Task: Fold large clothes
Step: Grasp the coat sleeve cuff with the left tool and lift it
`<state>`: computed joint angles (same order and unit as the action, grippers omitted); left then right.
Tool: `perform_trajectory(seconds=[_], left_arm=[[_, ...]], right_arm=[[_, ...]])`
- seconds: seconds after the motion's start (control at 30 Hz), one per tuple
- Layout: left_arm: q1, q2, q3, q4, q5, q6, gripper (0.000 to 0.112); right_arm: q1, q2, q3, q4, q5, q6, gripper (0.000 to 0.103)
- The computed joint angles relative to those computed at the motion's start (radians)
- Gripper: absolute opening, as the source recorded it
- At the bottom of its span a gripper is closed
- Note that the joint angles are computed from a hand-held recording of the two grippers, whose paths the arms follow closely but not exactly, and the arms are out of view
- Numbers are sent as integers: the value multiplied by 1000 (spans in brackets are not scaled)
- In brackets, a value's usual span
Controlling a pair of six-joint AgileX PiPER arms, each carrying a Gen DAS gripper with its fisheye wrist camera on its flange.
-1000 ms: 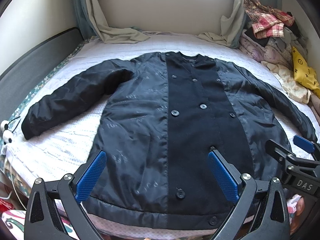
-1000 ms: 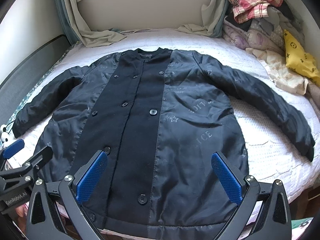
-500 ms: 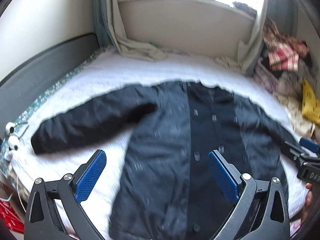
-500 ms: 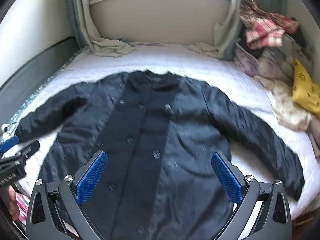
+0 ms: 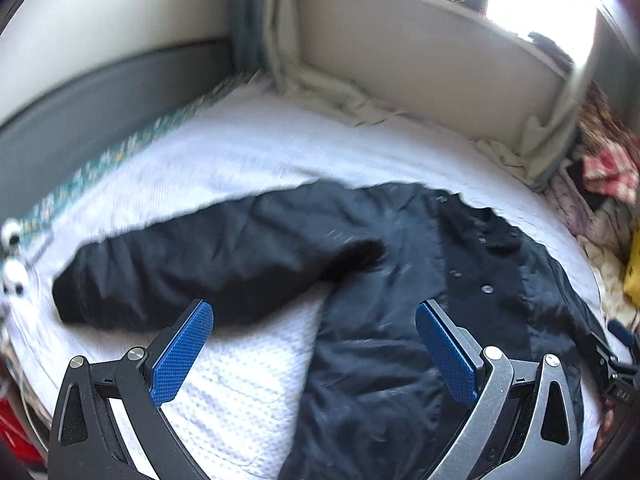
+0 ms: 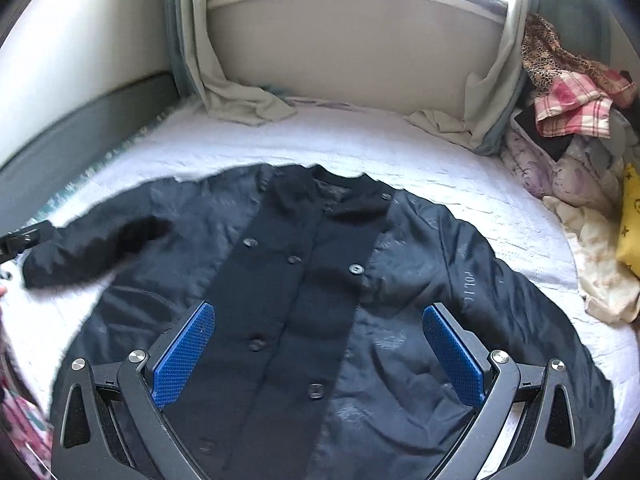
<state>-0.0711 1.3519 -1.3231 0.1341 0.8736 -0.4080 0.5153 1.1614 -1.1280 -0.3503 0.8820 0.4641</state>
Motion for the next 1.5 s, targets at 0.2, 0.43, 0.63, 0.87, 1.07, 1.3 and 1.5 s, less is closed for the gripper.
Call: perform_trajectory(seconds=[0.2,0.43,0.63,0.87,1.07,1.3,1.5], left_arm=[[161,18,33,-146,-18,43,103],[433,33,111,-478,-35,196,97],[649,88,195,-765,-27,320,92],[741,171,268,-944,-63,345,82],[747,219,273,-992,-180,386,45],[717,128,301,-987,-248,439,12],[549,-73,227,-720,-297,265,11]], right_arm=[[-117,42,40,151,-70,-117,103],[-159,57,49,242,-90,-206,103],[-187,45,57,285,-91,-251,103],[-204,38,54,312,-86,-274,103],[-215,33,57,315,-82,-286,103],[-262,25,65,333,-78,-309,103],[-302,16,61,355,-67,-332,103]])
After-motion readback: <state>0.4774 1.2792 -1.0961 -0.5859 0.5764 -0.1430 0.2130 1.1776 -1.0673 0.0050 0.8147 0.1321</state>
